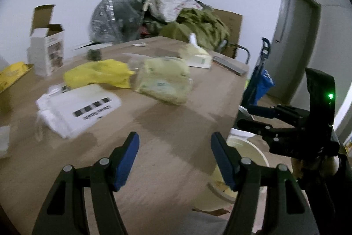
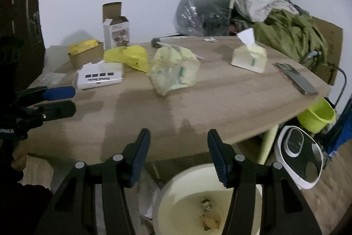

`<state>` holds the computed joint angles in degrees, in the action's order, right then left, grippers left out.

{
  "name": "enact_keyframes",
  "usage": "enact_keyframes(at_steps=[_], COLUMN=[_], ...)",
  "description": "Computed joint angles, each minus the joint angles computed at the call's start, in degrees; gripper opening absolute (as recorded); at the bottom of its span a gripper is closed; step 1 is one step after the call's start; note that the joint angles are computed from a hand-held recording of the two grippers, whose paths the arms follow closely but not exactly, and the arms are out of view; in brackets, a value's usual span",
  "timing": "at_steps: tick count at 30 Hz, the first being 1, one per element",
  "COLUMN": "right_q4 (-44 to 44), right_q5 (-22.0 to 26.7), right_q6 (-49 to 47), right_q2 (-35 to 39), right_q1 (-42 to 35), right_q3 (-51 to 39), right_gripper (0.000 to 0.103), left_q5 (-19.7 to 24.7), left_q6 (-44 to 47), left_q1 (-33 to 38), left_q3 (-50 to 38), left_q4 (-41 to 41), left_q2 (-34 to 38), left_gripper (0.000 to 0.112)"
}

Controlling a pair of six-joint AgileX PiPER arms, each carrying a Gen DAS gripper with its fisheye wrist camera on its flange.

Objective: Collect trash
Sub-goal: 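Open the right tool to drop the wrapper into the bucket, then grasp the pale green plastic bag with the right tool while the left tool grasps the yellow bag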

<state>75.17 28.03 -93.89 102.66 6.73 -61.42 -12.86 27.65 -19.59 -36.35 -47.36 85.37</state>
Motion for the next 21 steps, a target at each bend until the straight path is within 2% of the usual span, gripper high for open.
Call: enact_keyframes(at_steps=[9, 12, 18, 21], right_q4=[-4.86, -6.85, -12.93, -15.9], right_q5=[1.25, 1.56, 1.54, 1.63], right_q6=[5.35, 7.58, 14.91, 19.12], right_q2=[5.1, 6.87, 10.63, 12.74], right_q1=[3.97, 5.24, 7.87, 8.9], right_q3=[-8.29, -11.24, -18.21, -22.26], right_gripper=[0.052, 0.052, 0.053, 0.065], left_q5=[-0.87, -0.69, 1.12, 2.82], left_q6=[6.51, 11.37, 17.44, 23.39], left_q1=[5.36, 7.03, 12.61, 15.75], left_q3=[4.98, 5.3, 6.48, 6.28], left_q4=[-8.32, -13.57, -18.97, -24.06], left_q2=[-5.43, -6.48, -8.77, -9.66], left_gripper=[0.068, 0.068, 0.068, 0.068])
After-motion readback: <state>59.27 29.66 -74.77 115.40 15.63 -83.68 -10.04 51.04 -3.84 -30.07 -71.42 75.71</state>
